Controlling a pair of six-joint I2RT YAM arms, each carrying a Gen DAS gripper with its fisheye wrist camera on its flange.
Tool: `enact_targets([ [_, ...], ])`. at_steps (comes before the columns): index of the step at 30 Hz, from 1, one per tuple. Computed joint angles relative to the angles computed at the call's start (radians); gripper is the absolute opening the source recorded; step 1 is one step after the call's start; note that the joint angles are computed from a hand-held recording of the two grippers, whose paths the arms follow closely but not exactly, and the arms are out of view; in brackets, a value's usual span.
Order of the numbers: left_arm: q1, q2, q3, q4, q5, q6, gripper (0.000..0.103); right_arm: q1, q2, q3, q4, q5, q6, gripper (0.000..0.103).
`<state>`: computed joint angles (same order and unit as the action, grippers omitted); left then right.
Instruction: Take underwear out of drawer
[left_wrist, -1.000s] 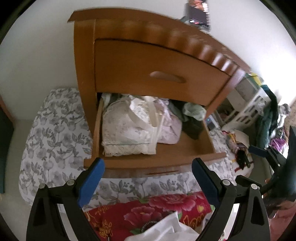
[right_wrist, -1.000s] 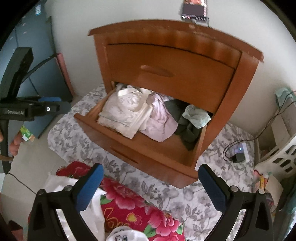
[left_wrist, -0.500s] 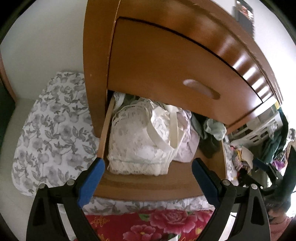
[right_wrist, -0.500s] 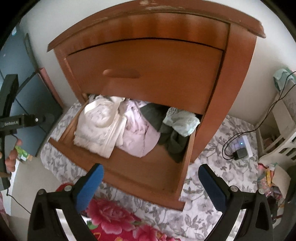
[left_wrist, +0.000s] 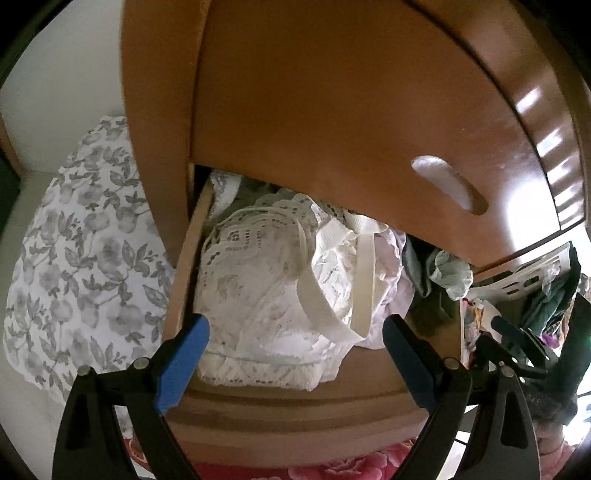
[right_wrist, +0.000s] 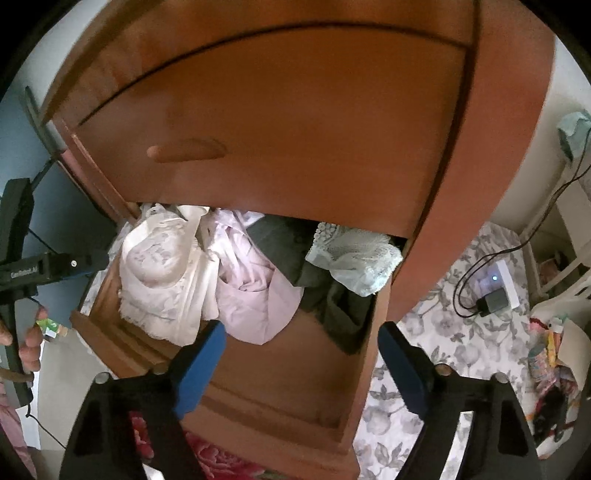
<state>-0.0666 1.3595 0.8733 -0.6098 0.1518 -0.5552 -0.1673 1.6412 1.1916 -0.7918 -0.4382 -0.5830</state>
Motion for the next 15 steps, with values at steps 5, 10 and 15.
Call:
enact_targets([
  [5,-0.017,0.066,0.03,0.013,-0.029,0.006,0.094,0.038,0.048,0.017,0.027,0.026,0.03,0.077],
  [10,-0.041,0.108,0.054,0.021,-0.066,0.021,0.093,0.079,0.075,0.02,0.045,0.043,0.031,0.074],
  [15,-0.04,0.132,0.067,0.014,-0.01,0.069,0.093,0.128,0.107,0.025,0.053,0.067,0.043,0.074],
])
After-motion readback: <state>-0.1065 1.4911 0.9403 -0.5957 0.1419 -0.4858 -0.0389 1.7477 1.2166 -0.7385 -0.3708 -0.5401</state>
